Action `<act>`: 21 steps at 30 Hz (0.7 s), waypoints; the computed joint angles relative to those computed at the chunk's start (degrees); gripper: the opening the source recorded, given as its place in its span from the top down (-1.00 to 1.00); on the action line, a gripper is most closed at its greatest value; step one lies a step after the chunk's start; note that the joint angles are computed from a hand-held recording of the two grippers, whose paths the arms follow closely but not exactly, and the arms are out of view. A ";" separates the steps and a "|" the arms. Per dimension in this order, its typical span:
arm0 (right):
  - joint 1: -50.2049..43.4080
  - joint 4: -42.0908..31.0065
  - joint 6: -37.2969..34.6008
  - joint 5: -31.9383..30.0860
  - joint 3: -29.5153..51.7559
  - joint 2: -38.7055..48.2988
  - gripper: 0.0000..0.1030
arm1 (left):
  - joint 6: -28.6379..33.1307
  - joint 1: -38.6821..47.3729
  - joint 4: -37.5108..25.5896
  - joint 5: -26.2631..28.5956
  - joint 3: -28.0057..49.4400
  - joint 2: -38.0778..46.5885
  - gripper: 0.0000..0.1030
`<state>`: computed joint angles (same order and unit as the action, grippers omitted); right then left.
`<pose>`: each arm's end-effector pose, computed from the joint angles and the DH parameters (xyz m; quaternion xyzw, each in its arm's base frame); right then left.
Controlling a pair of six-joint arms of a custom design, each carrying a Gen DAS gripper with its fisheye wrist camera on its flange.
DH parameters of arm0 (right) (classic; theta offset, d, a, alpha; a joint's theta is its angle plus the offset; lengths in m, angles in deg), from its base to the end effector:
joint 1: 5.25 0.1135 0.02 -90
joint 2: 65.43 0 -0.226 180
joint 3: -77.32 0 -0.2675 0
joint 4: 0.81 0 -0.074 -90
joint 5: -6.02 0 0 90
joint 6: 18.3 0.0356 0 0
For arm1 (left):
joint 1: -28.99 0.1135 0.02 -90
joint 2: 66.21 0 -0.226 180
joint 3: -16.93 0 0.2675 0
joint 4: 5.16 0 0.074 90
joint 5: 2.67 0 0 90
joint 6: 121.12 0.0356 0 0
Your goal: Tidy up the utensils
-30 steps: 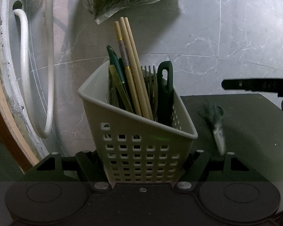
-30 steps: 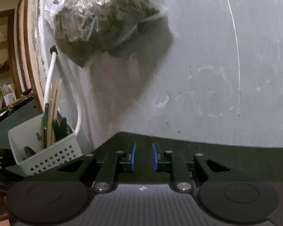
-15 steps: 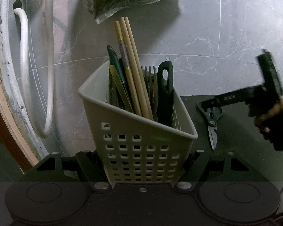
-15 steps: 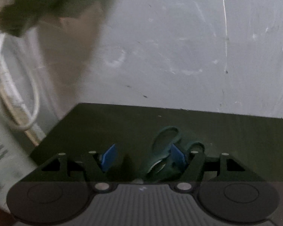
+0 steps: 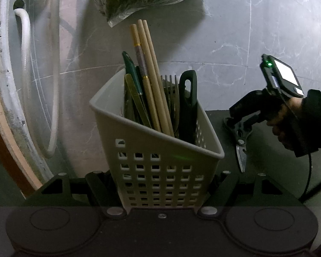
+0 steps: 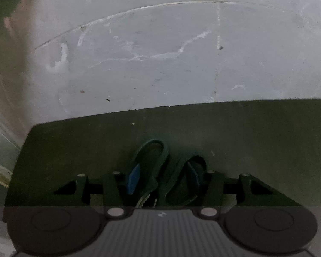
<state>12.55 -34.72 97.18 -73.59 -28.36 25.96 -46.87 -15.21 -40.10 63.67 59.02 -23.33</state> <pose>0.3350 0.1008 0.1762 0.0930 0.9346 0.0433 0.3406 0.1594 -0.1351 0.2013 0.1234 0.8673 -0.0650 0.4778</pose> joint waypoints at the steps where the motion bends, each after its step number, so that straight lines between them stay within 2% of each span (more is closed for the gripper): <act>1: 0.57 -0.75 -0.27 0.80 1.40 1.07 -0.06 | 0.08 0.15 0.00 0.21 -0.05 -0.11 -0.49; 3: 1.26 -0.59 -1.00 1.51 2.30 2.17 -0.06 | 0.21 0.34 -0.01 0.40 -0.22 -0.38 -0.49; 5: 1.94 -0.25 -1.98 2.61 2.21 2.45 0.07 | 0.36 0.70 0.00 0.90 -0.41 -0.74 -0.49; 6: 2.22 -0.17 -2.73 3.09 2.73 3.02 0.25 | 0.44 0.74 0.02 0.93 -0.49 -0.86 -0.49; 13: 3.02 1.70 -6.22 2.21 1.62 3.05 0.33 | 0.68 1.42 0.26 1.71 -0.93 -1.45 -0.49; 17: 3.08 0.67 -6.54 1.72 1.28 2.22 0.28 | 0.69 1.49 0.40 1.80 -0.87 -1.29 -0.49; 21: 3.60 1.17 -5.89 2.90 2.68 3.82 0.36 | 0.72 1.42 0.60 1.79 -1.16 -1.56 -0.49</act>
